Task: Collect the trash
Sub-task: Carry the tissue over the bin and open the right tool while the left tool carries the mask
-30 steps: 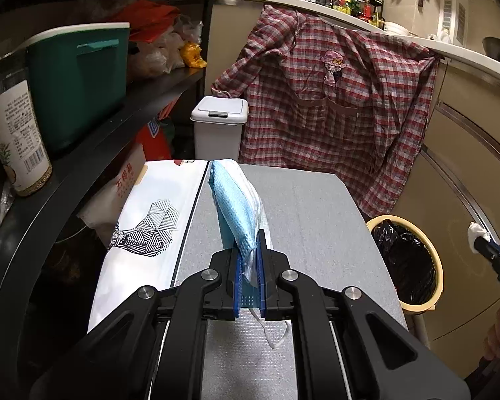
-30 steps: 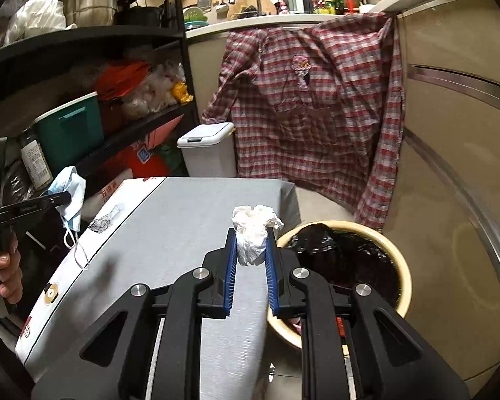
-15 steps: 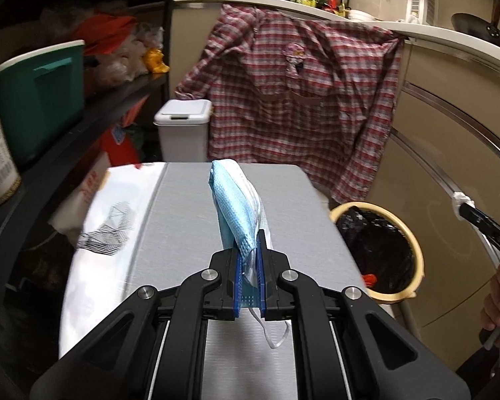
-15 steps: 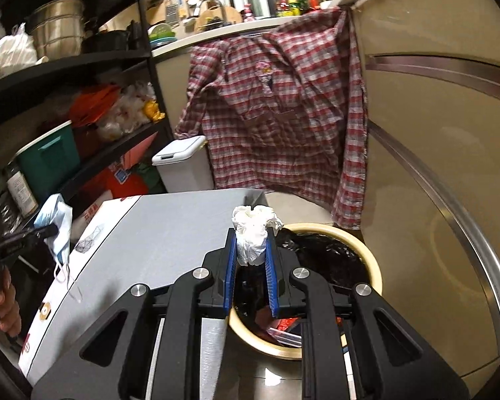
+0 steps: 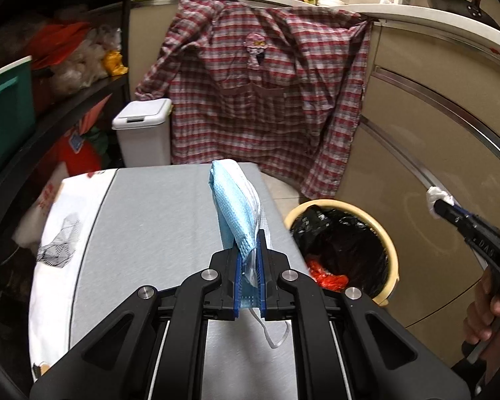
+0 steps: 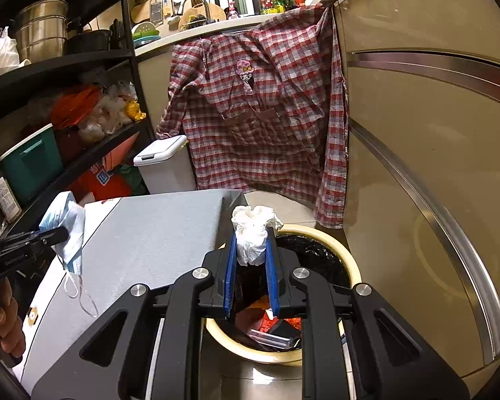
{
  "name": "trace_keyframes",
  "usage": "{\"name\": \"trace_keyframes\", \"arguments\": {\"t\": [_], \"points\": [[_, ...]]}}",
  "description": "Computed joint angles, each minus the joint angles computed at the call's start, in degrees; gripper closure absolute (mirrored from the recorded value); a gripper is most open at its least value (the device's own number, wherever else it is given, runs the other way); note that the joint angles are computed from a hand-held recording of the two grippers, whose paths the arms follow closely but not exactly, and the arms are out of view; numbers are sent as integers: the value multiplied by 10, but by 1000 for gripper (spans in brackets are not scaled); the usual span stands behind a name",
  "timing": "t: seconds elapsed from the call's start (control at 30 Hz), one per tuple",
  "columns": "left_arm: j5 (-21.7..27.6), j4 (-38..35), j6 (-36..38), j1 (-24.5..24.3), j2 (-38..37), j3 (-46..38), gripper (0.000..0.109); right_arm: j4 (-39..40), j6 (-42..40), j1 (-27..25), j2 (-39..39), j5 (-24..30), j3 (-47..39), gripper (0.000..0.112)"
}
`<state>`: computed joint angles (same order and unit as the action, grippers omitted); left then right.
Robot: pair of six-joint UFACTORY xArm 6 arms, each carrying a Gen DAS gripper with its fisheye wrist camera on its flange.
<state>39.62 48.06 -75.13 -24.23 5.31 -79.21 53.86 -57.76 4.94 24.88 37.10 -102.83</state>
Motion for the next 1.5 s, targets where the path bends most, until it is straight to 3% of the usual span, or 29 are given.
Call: {"name": "trace_keyframes", "arguments": {"t": [0.77,1.5], "points": [[-40,-120,145,2,208,-236,101,-76,111,-8,113,11,-148,95],[17,-225,256,3,385,-478,100,-125,170,-7,196,46,-260,92]]}}
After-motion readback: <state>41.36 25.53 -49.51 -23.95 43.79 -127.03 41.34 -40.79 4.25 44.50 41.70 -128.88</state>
